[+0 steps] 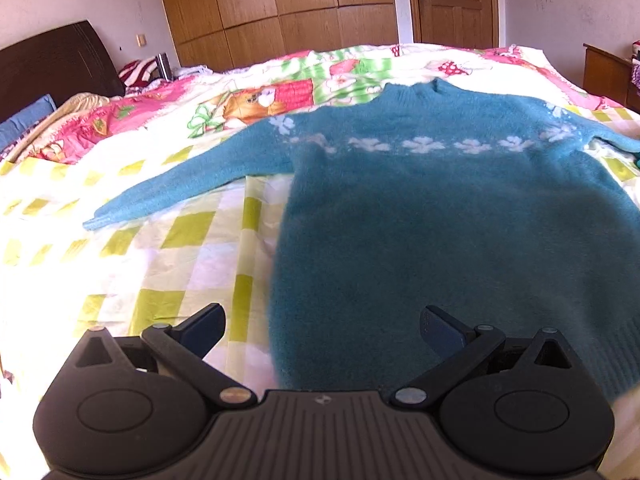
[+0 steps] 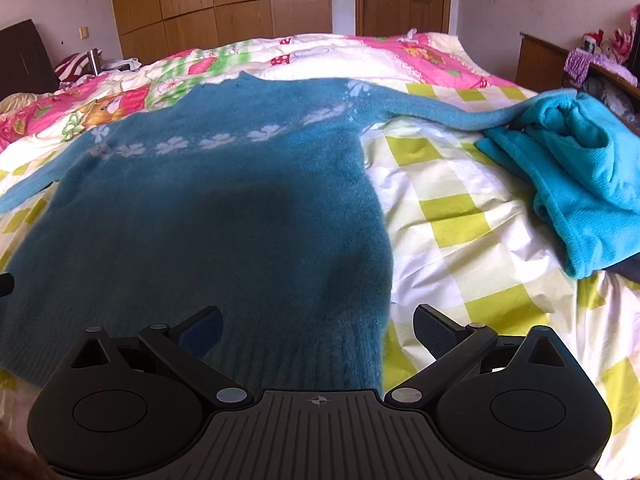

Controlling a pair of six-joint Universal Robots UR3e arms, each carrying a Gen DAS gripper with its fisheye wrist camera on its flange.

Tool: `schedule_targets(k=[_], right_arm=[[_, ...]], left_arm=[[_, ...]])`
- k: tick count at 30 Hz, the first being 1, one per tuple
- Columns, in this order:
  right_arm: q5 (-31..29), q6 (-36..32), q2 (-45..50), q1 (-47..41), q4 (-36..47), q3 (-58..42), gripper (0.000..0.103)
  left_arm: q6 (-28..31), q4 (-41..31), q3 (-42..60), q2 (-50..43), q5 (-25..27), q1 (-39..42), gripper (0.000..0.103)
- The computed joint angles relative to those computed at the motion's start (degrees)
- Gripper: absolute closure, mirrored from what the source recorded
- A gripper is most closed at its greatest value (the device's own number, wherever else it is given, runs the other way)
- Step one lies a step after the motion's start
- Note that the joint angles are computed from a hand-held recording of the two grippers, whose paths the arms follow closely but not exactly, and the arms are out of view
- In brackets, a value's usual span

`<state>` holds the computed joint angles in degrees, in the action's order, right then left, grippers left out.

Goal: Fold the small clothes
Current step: 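Move both grippers to the sweater hem and grasp it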

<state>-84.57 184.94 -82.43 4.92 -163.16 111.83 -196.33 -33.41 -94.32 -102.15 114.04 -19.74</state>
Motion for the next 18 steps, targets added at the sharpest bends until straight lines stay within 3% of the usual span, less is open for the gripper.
schedule_targets(k=[6, 7, 8, 9, 12, 18], right_arm=[[5.76, -2.54, 4.65, -3.11, 6.71, -4.10, 0.015], [6.06, -3.35, 4.39, -3.37, 6.90, -3.76, 0.019], [5.88, -4.09, 4.10, -3.45, 8.14, -3.98, 0.029], [6.34, -4.64, 3.85, -3.73, 9.14, -4.11, 0.042], [7.66, -6.46, 3.09, -4.30, 13.86, -6.17, 0.065], [7.00, -12.58, -1.57, -4.20, 19.77, -5.11, 0.090]], left_arm=[[4.26, -0.28, -4.67, 0.38, -12.13, 5.72, 0.002], [4.61, 1.33, -6.15, 0.82, -12.47, 5.80, 0.002], [4.57, 1.28, -6.52, 1.20, -13.21, 6.16, 0.004], [4.17, 0.06, -6.19, 1.55, -14.77, 6.72, 0.011], [4.31, -4.35, -3.96, 2.48, -18.10, 7.48, 0.032], [6.50, -9.79, -4.27, 5.63, -20.79, 7.28, 0.060]])
